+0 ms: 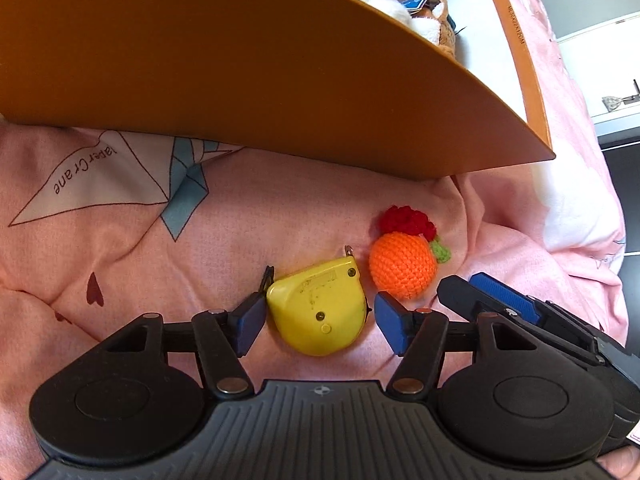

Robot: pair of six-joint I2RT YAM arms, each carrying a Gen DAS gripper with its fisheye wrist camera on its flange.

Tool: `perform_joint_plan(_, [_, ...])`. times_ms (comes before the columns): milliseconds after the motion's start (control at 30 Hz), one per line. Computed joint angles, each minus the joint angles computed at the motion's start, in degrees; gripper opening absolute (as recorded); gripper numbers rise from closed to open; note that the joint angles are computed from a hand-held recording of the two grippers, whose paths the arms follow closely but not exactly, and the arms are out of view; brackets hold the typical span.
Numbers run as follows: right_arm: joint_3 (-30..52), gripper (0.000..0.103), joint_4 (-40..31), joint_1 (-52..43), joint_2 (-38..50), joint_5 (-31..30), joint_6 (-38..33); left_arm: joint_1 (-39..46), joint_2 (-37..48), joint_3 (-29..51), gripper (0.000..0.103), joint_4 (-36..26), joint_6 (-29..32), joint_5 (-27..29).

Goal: Organize objects
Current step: 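Withdraw both grippers from the shoebox toward the tape measure and fruit keychain, then grasp the yellow tape measure with the left gripper while the right gripper grasps the orange crocheted fruit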

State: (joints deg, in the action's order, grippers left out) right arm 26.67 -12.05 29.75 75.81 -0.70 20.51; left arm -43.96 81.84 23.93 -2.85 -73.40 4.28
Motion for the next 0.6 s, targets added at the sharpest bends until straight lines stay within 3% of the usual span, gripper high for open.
perform_joint_plan(133, [0.0,0.048,0.6,-0.6,0.5,-0.7,-0.2,-0.6,2.2,2.4,0.074,-2.0,0.5,-0.8])
perform_joint_plan(233, [-0.1,0.048,0.7,-0.8,0.6,-0.8,-0.2,-0.6,3.0,3.0,0.068,-2.6,0.8,-0.7])
perform_joint_plan(367, [-0.1,0.048,1.2,-0.6,0.7,-1.0,-0.4,-1.1,0.5,2.5,0.067,-4.6,1.6,-1.3])
perform_joint_plan(600, [1.3,0.048,1.6,1.2,0.4,-1.2,-2.9,-4.4,-7.3,3.9,0.067,-18.1,4.7,-8.5])
